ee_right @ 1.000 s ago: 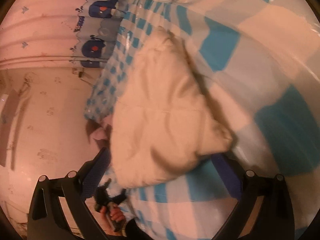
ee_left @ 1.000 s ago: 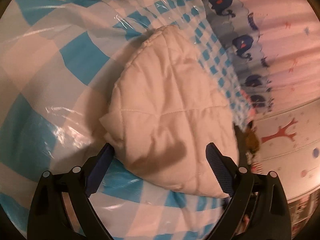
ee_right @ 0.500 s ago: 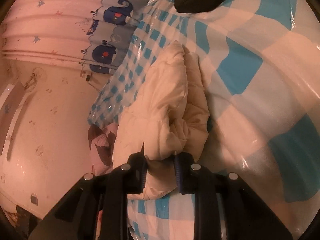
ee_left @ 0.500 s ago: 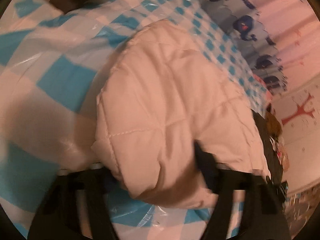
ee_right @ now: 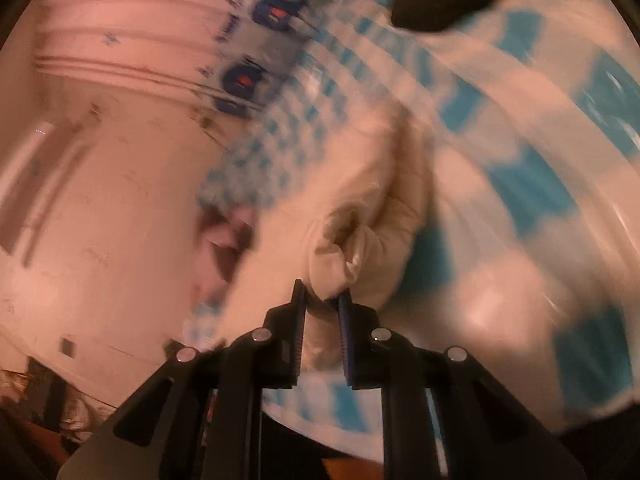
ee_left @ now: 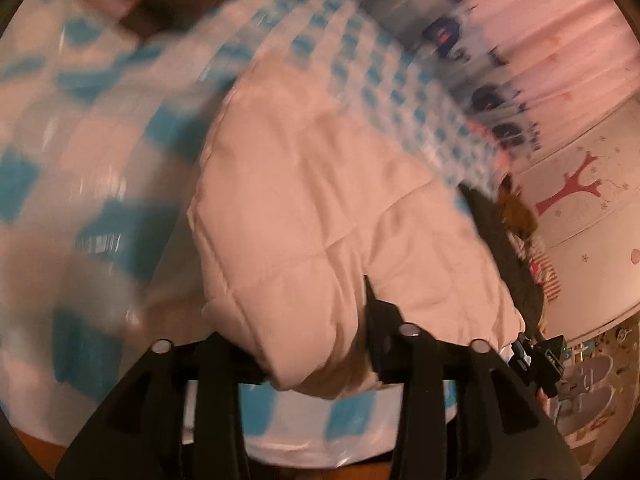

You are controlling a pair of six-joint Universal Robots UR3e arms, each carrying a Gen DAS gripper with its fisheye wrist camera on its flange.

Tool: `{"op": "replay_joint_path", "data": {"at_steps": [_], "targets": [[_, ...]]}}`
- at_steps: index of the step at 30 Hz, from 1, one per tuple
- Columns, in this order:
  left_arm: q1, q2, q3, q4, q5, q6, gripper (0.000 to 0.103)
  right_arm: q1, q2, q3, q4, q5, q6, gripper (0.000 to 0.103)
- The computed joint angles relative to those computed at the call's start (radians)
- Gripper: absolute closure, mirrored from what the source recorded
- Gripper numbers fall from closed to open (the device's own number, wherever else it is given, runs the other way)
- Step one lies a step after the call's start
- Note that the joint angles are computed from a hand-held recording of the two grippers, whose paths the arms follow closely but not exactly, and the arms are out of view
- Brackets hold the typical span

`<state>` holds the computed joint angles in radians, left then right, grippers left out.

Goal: Fold large clothes

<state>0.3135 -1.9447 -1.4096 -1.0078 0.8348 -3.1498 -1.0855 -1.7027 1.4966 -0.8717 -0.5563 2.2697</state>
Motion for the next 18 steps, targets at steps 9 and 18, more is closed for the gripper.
{"op": "replay_joint_path", "data": {"at_steps": [9, 18], "targets": [[-0.063, -0.111, 0.153, -0.002, 0.124, -0.129, 0.035, 0.273, -0.045, -0.016, -0.911, -0.124, 0.534, 0.033], [-0.096, -0.130, 0.113, 0.169, 0.186, -0.194, 0.028, 0.669, 0.676, -0.501, -1.094, -0.525, 0.713, 0.030]]}}
